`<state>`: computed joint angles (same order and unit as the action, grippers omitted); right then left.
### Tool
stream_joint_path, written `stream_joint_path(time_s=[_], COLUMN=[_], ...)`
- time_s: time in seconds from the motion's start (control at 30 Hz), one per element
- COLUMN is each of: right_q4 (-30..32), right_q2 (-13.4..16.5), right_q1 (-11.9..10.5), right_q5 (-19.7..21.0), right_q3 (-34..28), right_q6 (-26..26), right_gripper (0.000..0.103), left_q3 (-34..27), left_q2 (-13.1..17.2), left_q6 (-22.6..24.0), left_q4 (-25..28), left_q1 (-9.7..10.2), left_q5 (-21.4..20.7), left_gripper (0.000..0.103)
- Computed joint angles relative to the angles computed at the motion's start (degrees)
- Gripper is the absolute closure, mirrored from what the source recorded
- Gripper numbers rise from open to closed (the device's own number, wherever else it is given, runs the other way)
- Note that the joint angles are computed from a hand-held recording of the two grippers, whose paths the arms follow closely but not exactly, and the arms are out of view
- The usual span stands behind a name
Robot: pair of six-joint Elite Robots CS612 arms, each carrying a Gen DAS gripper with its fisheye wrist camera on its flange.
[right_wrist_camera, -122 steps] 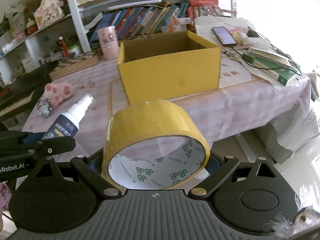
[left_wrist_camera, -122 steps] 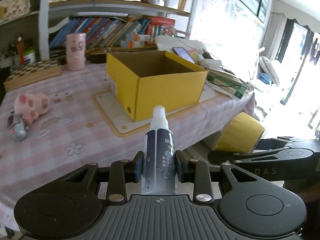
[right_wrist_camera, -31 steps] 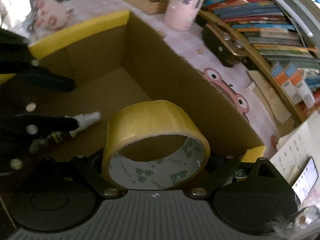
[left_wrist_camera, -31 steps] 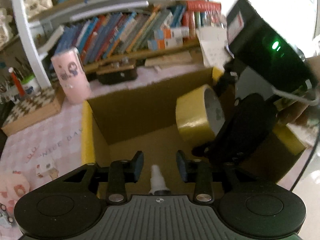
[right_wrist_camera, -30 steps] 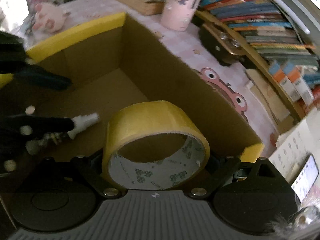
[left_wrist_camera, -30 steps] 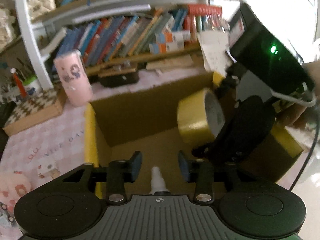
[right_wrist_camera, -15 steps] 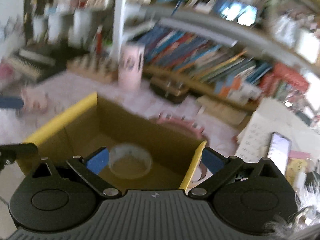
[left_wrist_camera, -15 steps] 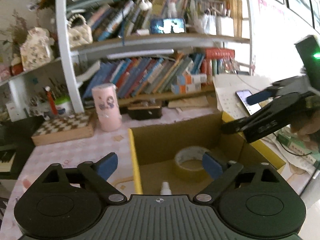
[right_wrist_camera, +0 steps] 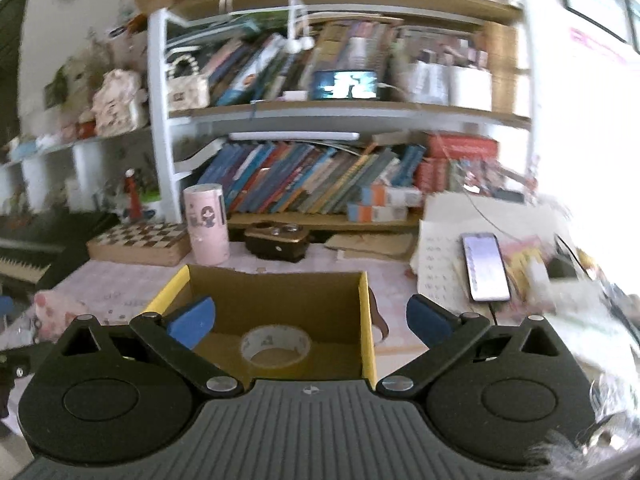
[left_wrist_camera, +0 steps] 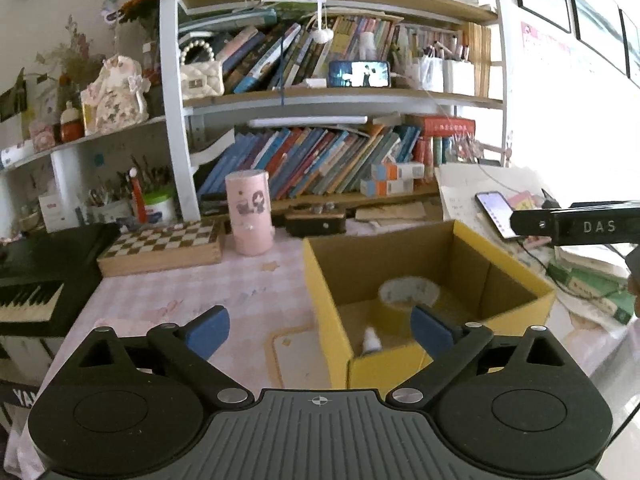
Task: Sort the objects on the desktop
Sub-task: 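Withdraw both tools from the box back toward the toys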
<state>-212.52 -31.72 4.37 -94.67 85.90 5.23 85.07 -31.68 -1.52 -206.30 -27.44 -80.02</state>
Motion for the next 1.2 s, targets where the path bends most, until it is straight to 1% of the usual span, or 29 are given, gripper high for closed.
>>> stream_joint_path(time_s=[0.1, 0.23, 0.33, 0.43, 0.53, 0.67, 0.83, 1.07, 1.2], right_q4=[-1.0, -2.7, -3.5, -3.2, -1.2, 1.1, 3.9, 8.4, 9.9], right_q2=[0.2, 0.6, 0.8, 0.9, 0.6, 0.5, 0.8, 1.4, 1.9], right_q1=[1.7, 4.2, 5.9, 7.8, 9.7, 11.7, 14.3, 17.3, 18.4], right_q5=[-4.0, -9.6, -12.7, -15.6, -18.0, -18.5, -19.7, -20.5, -20.0], right_q3=[1.2, 2.4, 2.9, 3.2, 3.6, 3.8, 3.5, 2.5, 1.3], right_q6=[2.9, 7.3, 8.6, 9.7, 12.2, 12.8, 13.6, 16.5, 16.4], right_gripper=[0.0, 0.0, 0.0, 0.0, 0.0, 0.0, 0.0, 0.0, 0.0], left_q3=[1.6, 3.8, 5.3, 6.7, 8.3, 10.3, 12.4, 15.6, 16.5], left_q2=[-0.4, -0.7, -0.9, -1.2, -1.8, -2.1, -2.6, -3.2, -3.5], left_q6=[-0.2, -0.5, -0.9, -1.1, -1.7, -2.0, -0.9, 0.6, -0.9], left_q4=[-0.5, -1.8, -3.2, -3.8, -4.0, -6.1, -7.2, -8.0, -8.1], left_q1=[0.78, 1.71, 2.38, 3.28, 4.04, 4.89, 6.51, 8.76, 9.8], left_q5=[-1.0, -1.1, -1.0, -1.5, -1.6, -0.6, -1.7, -3.0, -2.5], left_gripper=[0.004, 0.004, 0.004, 0.004, 0.004, 0.004, 0.004, 0.004, 0.004])
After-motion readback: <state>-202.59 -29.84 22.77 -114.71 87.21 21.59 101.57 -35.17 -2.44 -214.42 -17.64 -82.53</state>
